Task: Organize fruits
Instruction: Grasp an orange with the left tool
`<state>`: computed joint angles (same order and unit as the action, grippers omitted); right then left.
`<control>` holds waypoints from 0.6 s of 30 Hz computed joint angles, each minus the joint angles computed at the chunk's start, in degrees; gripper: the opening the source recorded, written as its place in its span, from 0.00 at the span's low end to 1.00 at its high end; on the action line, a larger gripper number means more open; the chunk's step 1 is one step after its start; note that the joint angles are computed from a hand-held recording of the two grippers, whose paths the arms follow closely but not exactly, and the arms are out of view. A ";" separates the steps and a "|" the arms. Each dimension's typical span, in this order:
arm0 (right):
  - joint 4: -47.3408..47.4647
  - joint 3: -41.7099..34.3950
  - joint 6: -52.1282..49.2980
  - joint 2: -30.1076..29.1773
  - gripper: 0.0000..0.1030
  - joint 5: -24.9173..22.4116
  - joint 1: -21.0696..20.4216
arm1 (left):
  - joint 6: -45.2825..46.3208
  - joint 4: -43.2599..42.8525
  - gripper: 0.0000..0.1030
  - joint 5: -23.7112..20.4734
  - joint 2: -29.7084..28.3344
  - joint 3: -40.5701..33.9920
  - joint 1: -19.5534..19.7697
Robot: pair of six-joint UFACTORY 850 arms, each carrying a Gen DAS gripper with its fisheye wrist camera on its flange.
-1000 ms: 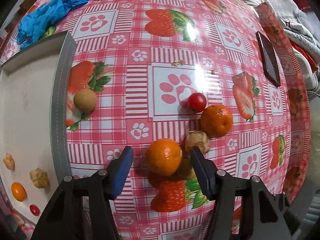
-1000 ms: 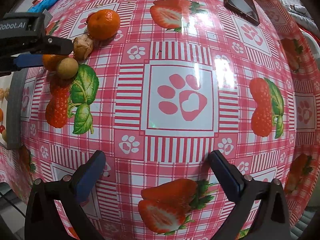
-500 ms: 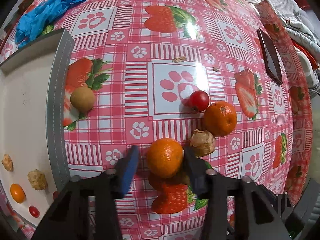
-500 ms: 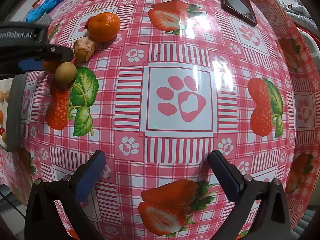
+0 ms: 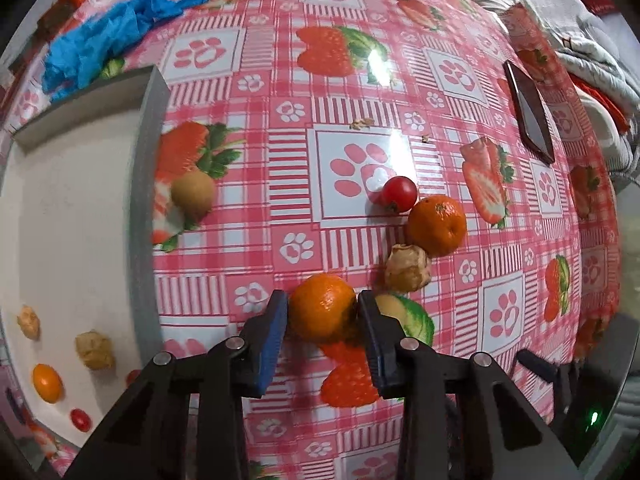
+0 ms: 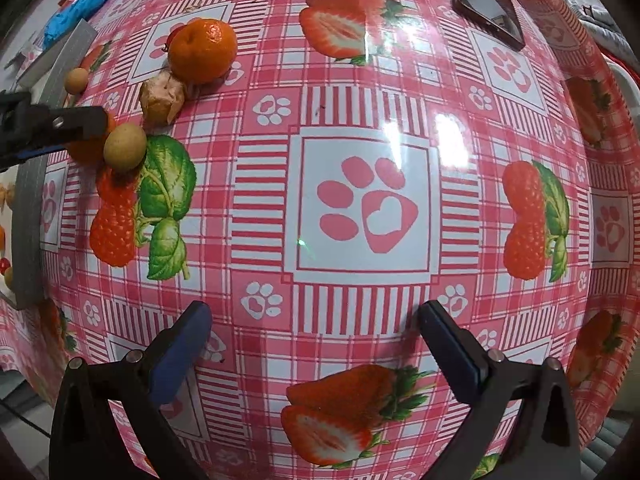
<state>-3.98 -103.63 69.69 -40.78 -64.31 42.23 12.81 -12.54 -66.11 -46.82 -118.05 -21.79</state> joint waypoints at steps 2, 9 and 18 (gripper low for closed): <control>0.07 -1.23 -0.67 -0.80 1.00 -0.55 -0.26 | 0.42 -0.04 0.37 0.12 0.30 0.41 0.13; 0.44 -4.19 -1.63 -2.79 1.00 -1.57 -0.81 | 0.68 -1.74 0.37 -0.49 -1.04 -0.47 0.53; -1.65 -4.04 0.91 -2.84 1.00 -0.64 -0.41 | -0.46 -0.63 0.37 0.04 -1.58 -0.65 0.15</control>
<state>-5.63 -107.67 70.60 -43.62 -64.94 41.82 12.35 -13.17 -66.07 -48.40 -118.70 -21.65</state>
